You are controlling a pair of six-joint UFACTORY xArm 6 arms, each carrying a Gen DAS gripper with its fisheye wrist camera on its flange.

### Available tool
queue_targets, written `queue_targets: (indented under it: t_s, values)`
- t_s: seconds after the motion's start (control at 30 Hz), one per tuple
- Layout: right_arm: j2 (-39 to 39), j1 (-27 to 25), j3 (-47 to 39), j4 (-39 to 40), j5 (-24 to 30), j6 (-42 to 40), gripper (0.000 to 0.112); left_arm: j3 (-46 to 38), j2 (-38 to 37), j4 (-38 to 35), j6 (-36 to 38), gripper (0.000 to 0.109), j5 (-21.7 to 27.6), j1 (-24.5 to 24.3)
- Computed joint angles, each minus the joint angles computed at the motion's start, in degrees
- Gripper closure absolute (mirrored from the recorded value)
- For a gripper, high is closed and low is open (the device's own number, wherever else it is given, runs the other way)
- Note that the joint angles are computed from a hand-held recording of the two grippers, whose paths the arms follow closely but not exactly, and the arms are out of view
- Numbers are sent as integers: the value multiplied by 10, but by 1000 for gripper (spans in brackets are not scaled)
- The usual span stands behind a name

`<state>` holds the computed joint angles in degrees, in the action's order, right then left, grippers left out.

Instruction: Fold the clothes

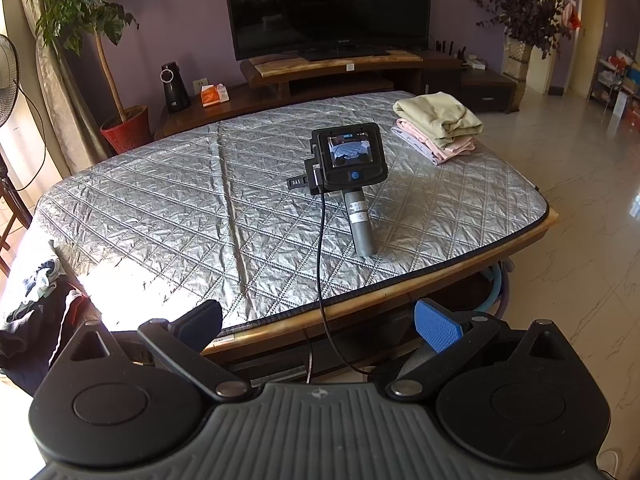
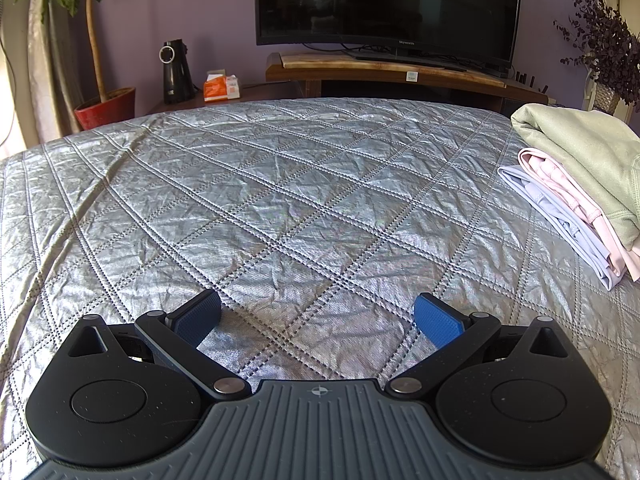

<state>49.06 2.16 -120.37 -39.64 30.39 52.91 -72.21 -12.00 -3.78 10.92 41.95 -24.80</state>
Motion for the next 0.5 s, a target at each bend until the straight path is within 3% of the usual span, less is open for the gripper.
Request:
queue_targets:
  t_s: [0.5]
  values:
    - [2,0,-1,0,0,0,9,0,-1,-3,2,6,5,-1]
